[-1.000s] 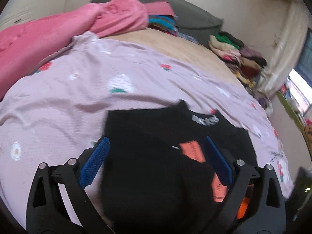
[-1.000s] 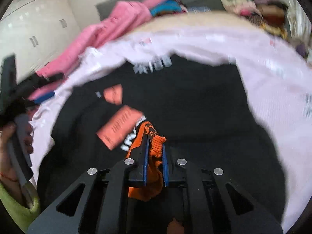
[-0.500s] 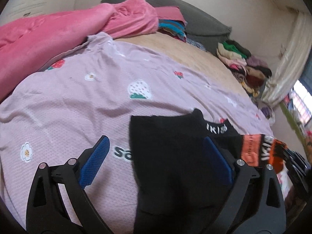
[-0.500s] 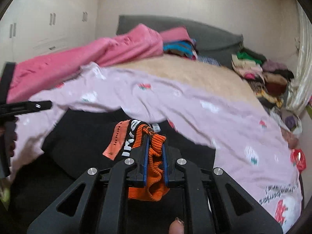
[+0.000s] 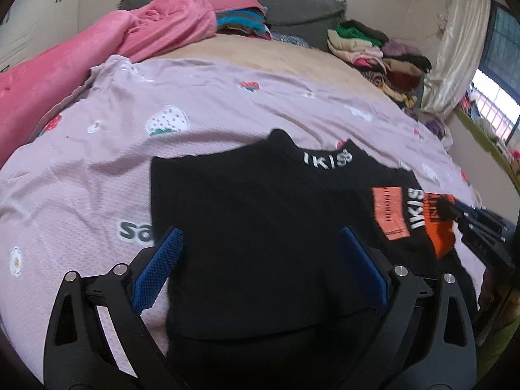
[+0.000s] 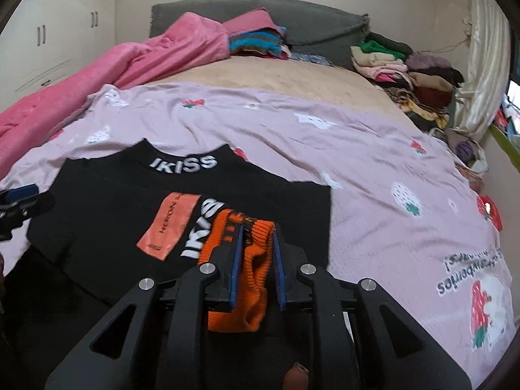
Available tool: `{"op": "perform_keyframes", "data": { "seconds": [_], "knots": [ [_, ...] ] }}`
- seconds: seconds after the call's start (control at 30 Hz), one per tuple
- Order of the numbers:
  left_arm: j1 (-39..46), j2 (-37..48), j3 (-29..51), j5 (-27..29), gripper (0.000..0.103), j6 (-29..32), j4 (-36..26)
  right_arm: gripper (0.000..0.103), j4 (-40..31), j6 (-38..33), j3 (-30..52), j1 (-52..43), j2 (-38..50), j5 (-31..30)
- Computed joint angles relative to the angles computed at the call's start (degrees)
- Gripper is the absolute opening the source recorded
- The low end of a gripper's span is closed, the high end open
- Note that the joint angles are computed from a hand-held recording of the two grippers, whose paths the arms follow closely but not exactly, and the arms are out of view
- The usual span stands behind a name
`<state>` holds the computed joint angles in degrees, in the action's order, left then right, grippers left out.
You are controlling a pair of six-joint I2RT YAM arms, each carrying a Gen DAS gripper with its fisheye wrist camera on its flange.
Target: Fold small clothes
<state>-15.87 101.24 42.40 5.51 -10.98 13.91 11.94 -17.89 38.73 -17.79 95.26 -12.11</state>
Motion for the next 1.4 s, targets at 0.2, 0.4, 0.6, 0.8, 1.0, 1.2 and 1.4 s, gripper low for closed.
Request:
{"op": "perform_keyframes", "data": {
  "seconds": [0.2,0.4,0.6,0.8,1.0,1.2,1.4],
  "knots": [
    [-2.37,2.28,1.47,-1.33,0.09,1.66,-2.33,0.03,1.1,0.53,-2.28,-0.56,-1.55,-0.49],
    [-2.5,5.56,3.32,-2.09,0.075,2.5,-5.29,0.043,-5.48,-0.44,-2.09,2.16,-2.3,-6.81],
    [-1.36,6.32,2.85,-0.32,0.072,3.13,-4.6,0.043,-6.59,0.23,-1.6,6.81,0.68,-2.43],
    [-1.25,6.02,2.61,0.12,0.072,3.19,-4.58,0.046,-6.54,0.79,-0.25,6.24,4.68,-0.13],
    [-0.62,4.03,1.6,1.61,0.072,2.43,-4.72,0.05,-4.65,0.61,-3.49,5.94,0.5,0.23],
    [-0.46,0.69,-0.55,2.33,0.072,1.32,-3.73,0.061,-3.68,0.49,-6.57,6.23,-3.79,1.96],
    [-1.28,-2.61,-2.59,1.18,0.076,1.03,-2.89,0.075,-3.83,0.49,-8.53,6.44,-8.28,2.84]
  ]
}}
